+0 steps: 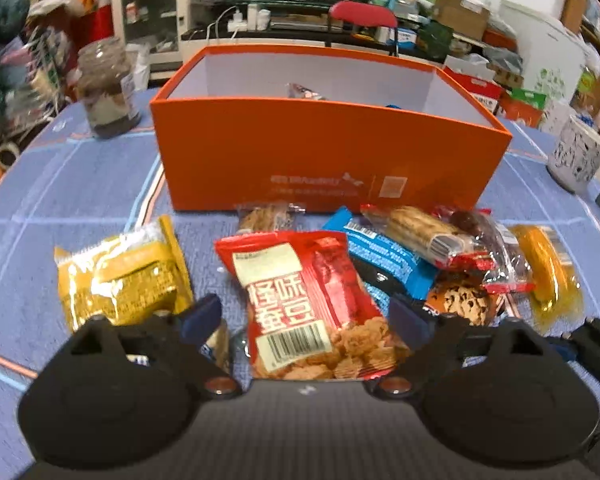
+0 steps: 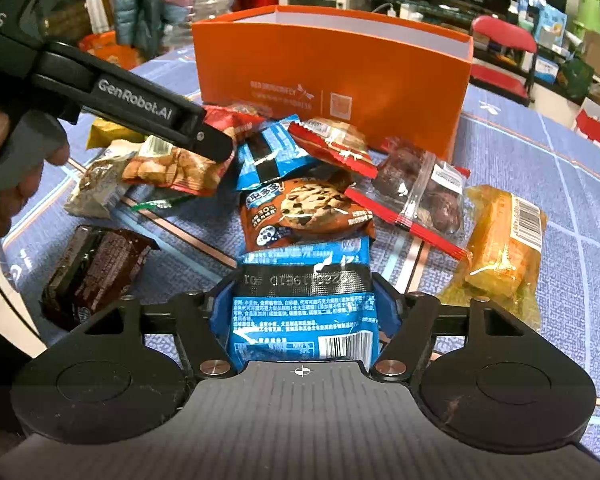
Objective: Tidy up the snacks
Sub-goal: 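Grasp a red snack bag with the left tool while the right grasps another blue cookie pack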
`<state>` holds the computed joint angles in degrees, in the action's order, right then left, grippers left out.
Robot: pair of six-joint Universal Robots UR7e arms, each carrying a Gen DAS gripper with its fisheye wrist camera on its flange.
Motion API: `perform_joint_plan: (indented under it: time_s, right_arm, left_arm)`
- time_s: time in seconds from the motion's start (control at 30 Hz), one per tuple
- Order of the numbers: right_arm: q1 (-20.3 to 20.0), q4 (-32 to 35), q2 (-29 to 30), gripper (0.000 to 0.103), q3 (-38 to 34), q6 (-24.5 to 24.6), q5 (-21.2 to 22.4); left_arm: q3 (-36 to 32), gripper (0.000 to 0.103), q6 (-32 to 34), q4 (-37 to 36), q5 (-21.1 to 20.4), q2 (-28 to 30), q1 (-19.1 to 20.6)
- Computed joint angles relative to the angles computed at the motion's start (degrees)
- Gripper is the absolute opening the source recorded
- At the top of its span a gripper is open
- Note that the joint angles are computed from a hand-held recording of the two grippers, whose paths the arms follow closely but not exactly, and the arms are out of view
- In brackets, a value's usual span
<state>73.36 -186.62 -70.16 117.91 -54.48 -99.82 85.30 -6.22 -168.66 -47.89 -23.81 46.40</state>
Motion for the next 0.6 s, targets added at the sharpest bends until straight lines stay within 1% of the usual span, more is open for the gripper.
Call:
perform_joint_plan:
  time_s: [0.03,0.07,0.2,0.3,0.33,0.4,0.53,0.6]
  right_arm:
    - [-0.03,-0.33,0.01,0.061,0.16,-0.37,0.16]
    - [-0.01,-0.72,0.04,0.061,0.33,-0.9,0.19]
    - [0.07,-3.59,0.37,0.076,0.95,-3.16,0.12]
    - [0.11,-2.1,0.19,0.074,0.72,-3.25,-0.28]
    - [0.02,-1.38,0.03,0.072,0.67,-2.75,-0.14]
    - [0.03,0.38,-0.28,0.071,0.35,-1.22,0.05]
    - [-0.01,0.22,-0.26,0.071,0.45,-0.78,-0.03]
    - [-0.04,0.37,-0.25,0.072,0.32,-0.26,-0.16]
  left_arm:
    - [0.17,0.095,-0.5,-0.6,0.28,0.12,-0.17]
    - [0.18,0.1,-0.77,-1.12,0.56,0.35,-0.34]
    - [-0.21,0.101,-0.91,-2.15,0.56,1.26,-0.62]
    - [-0.84,0.101,-2.48,-1.62,2.11,2.16,-0.77]
    - [-1.22,0.101,-3.01,-1.1,2.17,2.37,-0.71]
    - [-1.66,0.101,-3.87,-0.64,2.11,2.65,-0.54]
    - [-2.24,0.101,-4.68,-1.06,3.84,3.34,-0.62]
    - [-2.91,0.101,-5.83,0.13,4.78,3.73,-0.62]
